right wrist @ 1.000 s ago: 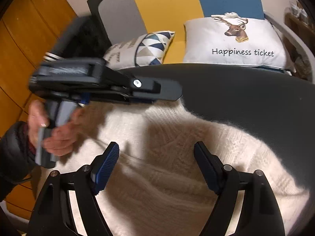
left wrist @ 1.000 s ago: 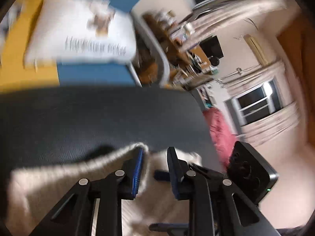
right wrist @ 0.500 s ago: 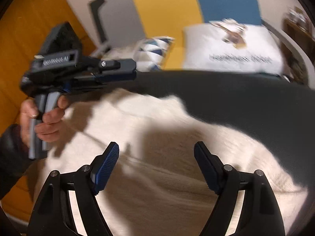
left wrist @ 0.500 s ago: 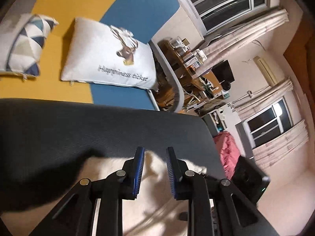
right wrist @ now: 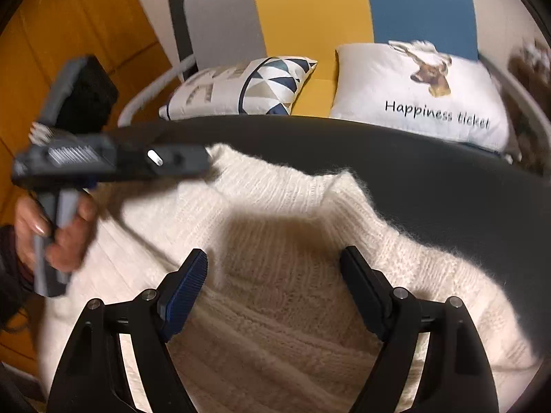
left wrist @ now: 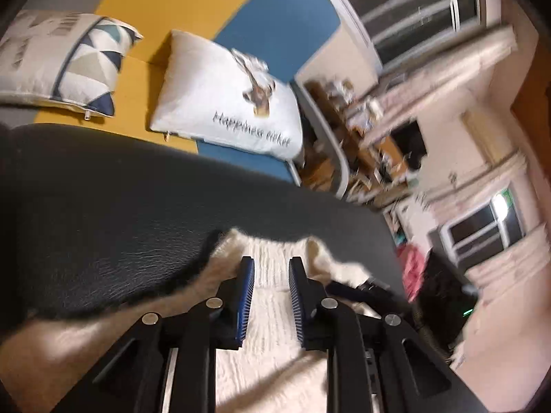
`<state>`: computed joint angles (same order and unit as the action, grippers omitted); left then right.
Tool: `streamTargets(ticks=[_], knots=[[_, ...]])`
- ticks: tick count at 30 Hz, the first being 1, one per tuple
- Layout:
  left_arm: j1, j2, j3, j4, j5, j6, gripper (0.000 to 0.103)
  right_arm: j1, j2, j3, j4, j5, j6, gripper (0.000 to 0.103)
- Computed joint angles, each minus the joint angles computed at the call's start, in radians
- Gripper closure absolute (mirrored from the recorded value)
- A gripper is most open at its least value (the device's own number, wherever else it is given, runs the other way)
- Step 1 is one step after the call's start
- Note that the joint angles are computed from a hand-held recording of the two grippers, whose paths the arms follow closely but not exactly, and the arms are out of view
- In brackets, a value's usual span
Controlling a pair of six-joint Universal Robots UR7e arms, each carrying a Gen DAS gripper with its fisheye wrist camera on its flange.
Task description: Fold clothes
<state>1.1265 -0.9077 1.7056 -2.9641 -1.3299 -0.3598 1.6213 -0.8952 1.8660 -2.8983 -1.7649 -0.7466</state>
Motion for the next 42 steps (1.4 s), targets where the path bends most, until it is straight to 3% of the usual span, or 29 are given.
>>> streamTargets(ticks=[2, 4, 7, 11, 15, 18, 19, 23, 24, 25, 27, 32, 34, 40, 42], knots=[[-0.005, -0.034, 0.028, 0.014, 0.053, -0.01, 0.083, 0.014, 0.001, -0.012, 0.021, -0.031, 0.014, 0.021], [-0.003, -0.064, 0.055, 0.035, 0.052, 0.0, 0.083, 0.031, -0.01, -0.01, 0.045, -0.041, 0.024, 0.02], [0.001, -0.103, 0.104, 0.024, 0.008, 0.038, 0.083, 0.042, -0.042, -0.032, 0.207, 0.111, 0.022, 0.019], [-0.004, -0.127, 0.162, -0.021, -0.028, 0.078, 0.083, 0.042, 0.016, -0.176, 0.464, 0.313, 0.125, 0.017], [-0.03, -0.127, 0.189, -0.024, 0.011, 0.159, 0.083, 0.036, 0.126, -0.337, 0.589, 0.35, 0.312, 0.015], [-0.037, -0.114, 0.173, 0.027, 0.045, 0.168, 0.081, 0.041, 0.196, -0.434, 0.7, 0.312, 0.385, 0.015], [-0.041, -0.111, 0.169, 0.042, 0.059, 0.167, 0.081, 0.038, 0.206, -0.447, 0.728, 0.331, 0.388, 0.015], [-0.041, -0.107, 0.178, 0.025, 0.063, 0.162, 0.081, 0.005, 0.228, -0.464, 0.793, 0.548, 0.363, 0.013], [-0.04, -0.108, 0.18, 0.02, 0.061, 0.161, 0.081, 0.004, 0.234, -0.461, 0.76, 0.545, 0.379, 0.005], [-0.04, -0.108, 0.182, 0.02, 0.063, 0.16, 0.081, 0.005, 0.242, -0.46, 0.715, 0.523, 0.41, 0.003], [-0.044, -0.108, 0.183, 0.021, 0.074, 0.157, 0.082, 0.007, 0.251, -0.457, 0.664, 0.497, 0.452, 0.004], [-0.059, -0.113, 0.177, 0.043, 0.091, 0.149, 0.081, 0.046, 0.178, -0.381, 0.541, 0.359, 0.43, 0.004], [-0.061, -0.11, 0.16, 0.039, 0.065, 0.154, 0.08, 0.04, 0.132, -0.357, 0.543, 0.343, 0.415, 0.004], [-0.056, -0.012, 0.018, 0.133, 0.099, 0.186, 0.08, 0.034, 0.088, -0.359, 0.66, 0.243, 0.415, 0.004], [-0.044, 0.008, -0.003, 0.142, 0.111, 0.155, 0.086, 0.024, 0.083, -0.345, 0.638, 0.2, 0.424, 0.004]])
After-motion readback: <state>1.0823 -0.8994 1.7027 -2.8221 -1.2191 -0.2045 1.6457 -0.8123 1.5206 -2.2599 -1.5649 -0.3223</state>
